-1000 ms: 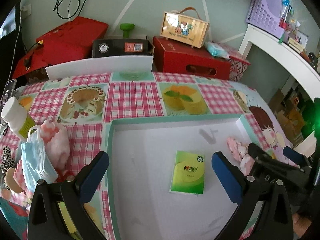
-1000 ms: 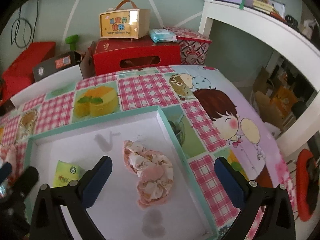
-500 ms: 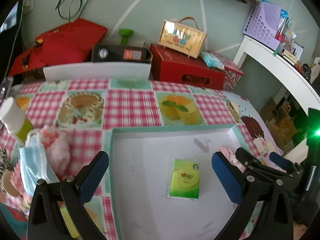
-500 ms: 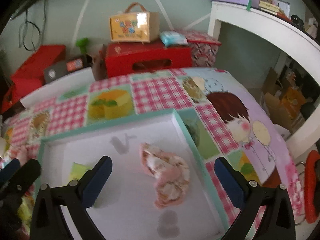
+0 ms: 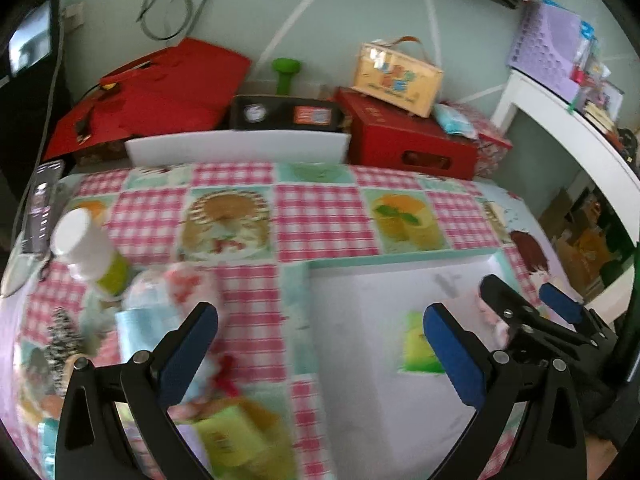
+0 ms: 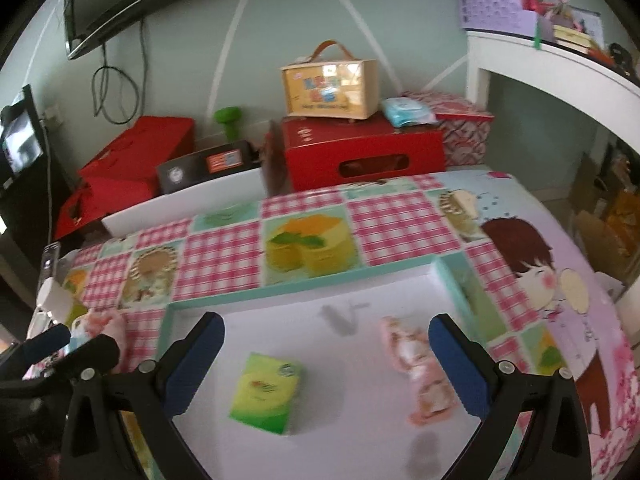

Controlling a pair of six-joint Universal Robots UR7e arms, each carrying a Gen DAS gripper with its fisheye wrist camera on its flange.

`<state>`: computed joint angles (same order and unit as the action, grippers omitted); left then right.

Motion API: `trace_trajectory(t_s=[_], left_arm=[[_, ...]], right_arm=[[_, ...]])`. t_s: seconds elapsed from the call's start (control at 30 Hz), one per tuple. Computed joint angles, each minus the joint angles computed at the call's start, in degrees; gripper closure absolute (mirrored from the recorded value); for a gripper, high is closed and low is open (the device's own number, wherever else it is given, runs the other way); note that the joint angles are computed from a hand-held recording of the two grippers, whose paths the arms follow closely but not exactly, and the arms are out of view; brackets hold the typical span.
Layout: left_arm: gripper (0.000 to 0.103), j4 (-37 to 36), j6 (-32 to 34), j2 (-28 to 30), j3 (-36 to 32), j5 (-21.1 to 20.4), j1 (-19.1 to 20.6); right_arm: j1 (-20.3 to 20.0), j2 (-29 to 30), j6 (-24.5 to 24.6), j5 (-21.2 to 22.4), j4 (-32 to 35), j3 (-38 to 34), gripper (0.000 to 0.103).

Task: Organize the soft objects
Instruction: 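Lift both open grippers out of the tray back toward the item pile, then grasp the leopard-print scrunchie with the left gripper while the right gripper grasps the blue face mask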

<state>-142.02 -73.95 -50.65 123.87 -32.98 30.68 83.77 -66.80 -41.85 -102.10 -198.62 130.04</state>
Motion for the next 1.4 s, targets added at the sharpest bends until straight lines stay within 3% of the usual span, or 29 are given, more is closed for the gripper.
trace_trajectory(t_s=[0.17,0.3,0.47,0.77,1.0,1.17,1.4], left_arm=[[0.001,18.76,-13.71,-6.72,1.71,-1.63,-0.18],[0.001,25.6,-21.06,-11.85,4.51,-2.96,-0.6],[0.001,39.57,-34.47,-19.67,7.4,-4.91,-2.51],[0.001,48.28,-51.13,-35.87,17.01,-9.43,-4.72],[0.001,42.49,-49.53,-41.26,21.98,-10.1,-2.72],[0.001,34.16,-43.33,-40.78,23.98,-10.26,0.81],[0.003,28.32,-37.84,-39.93,25.02,-11.12,4.45]], right_arm=[[2.72,1.32,-0.73,-2.36,3.49,0.86,0.0],[5.49,3.41,-1.3,-6.4,6.62,0.93,0.0],[8.63,5.89,-3.26,-8.73,6.76,2.08,0.0],[13.53,8.61,-3.06,-7.11,9.1,3.78,0.0],[17.12,12.83,-3.32,-8.19,7.46,3.9,0.0],[18.34,15.73,-3.6,-9.18,6.57,3.38,0.0],[19.52,18.67,-5.39,-9.33,5.24,2.78,0.0]])
